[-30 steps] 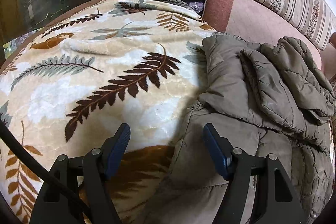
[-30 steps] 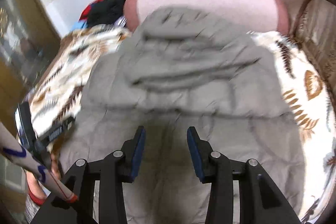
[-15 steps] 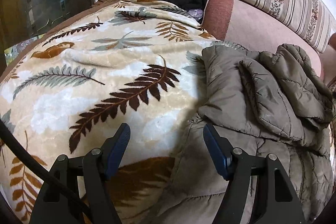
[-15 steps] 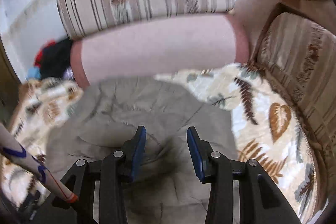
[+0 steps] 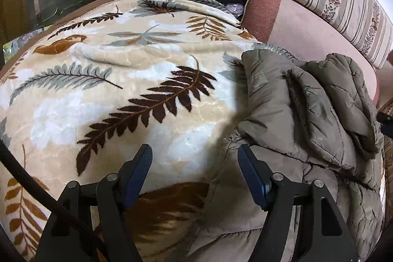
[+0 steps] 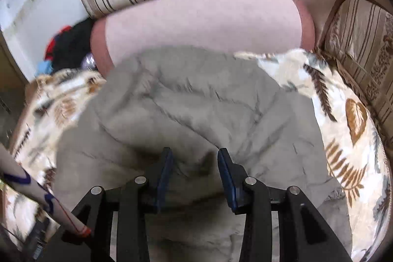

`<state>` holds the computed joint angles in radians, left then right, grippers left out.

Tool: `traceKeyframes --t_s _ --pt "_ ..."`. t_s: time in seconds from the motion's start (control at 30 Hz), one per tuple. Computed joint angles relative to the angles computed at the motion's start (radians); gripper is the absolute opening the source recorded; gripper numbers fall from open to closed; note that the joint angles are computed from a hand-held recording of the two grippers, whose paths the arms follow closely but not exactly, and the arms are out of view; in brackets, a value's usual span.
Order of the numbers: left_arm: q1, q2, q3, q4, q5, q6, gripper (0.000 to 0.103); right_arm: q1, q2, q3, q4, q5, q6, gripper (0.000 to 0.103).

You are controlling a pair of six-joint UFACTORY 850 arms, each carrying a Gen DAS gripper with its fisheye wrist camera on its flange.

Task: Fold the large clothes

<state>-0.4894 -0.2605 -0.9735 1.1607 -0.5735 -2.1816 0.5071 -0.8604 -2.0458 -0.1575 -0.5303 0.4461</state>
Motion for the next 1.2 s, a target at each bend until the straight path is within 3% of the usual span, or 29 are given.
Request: traceKeyframes --t_s 0.07,0.17,0.3,0.37,0.43,0.5,0.53,0.77,0.97,1.17,1.2 --pt "0.0 0.001 0.0 0.001 -0.004 -0.002 0.071 0.009 -0.059 -0.076 0.076 -0.059 -0.093 0.042" --pt "0.003 0.003 0.001 0.008 -0.004 -0.011 0.071 0.018 -0.209 -0.264 0.16 -0.228 -0.189 0.044" --pt "0.006 -0.002 -0.002 -0.002 0.001 0.008 0.071 0.034 -0.21 -0.264 0.072 -0.225 -0.184 0.045" --pt "0.008 -0.002 -0.002 -0.003 0.007 0.015 0.071 0.021 -0.132 -0.161 0.115 -0.157 -0.179 0.045" --pt "0.006 0.002 0.001 0.006 0.011 0.012 0.071 0.005 -0.013 0.003 0.144 -0.061 -0.193 0.054" --pt "0.005 0.005 0.003 0.013 0.018 0.014 0.071 -0.015 0.076 0.137 0.192 0.004 -0.231 0.068" --pt "0.005 0.009 0.008 0.021 0.024 0.01 0.071 -0.033 0.132 0.221 0.237 0.03 -0.269 0.069" --pt "0.001 0.059 0.046 0.029 0.077 -0.006 0.071 -0.191 0.395 0.613 0.429 0.078 -0.424 0.07" --pt "0.018 0.175 0.153 -0.043 0.203 0.007 0.073 -0.341 0.509 0.796 0.568 0.102 -0.571 0.08" --pt "0.053 0.222 0.228 -0.253 0.334 0.227 0.073 -0.448 0.51 0.884 0.912 0.072 -0.883 0.081" --pt "0.065 0.223 0.242 -0.284 0.389 0.251 0.073 -0.453 0.503 0.89 0.97 0.061 -0.932 0.081"
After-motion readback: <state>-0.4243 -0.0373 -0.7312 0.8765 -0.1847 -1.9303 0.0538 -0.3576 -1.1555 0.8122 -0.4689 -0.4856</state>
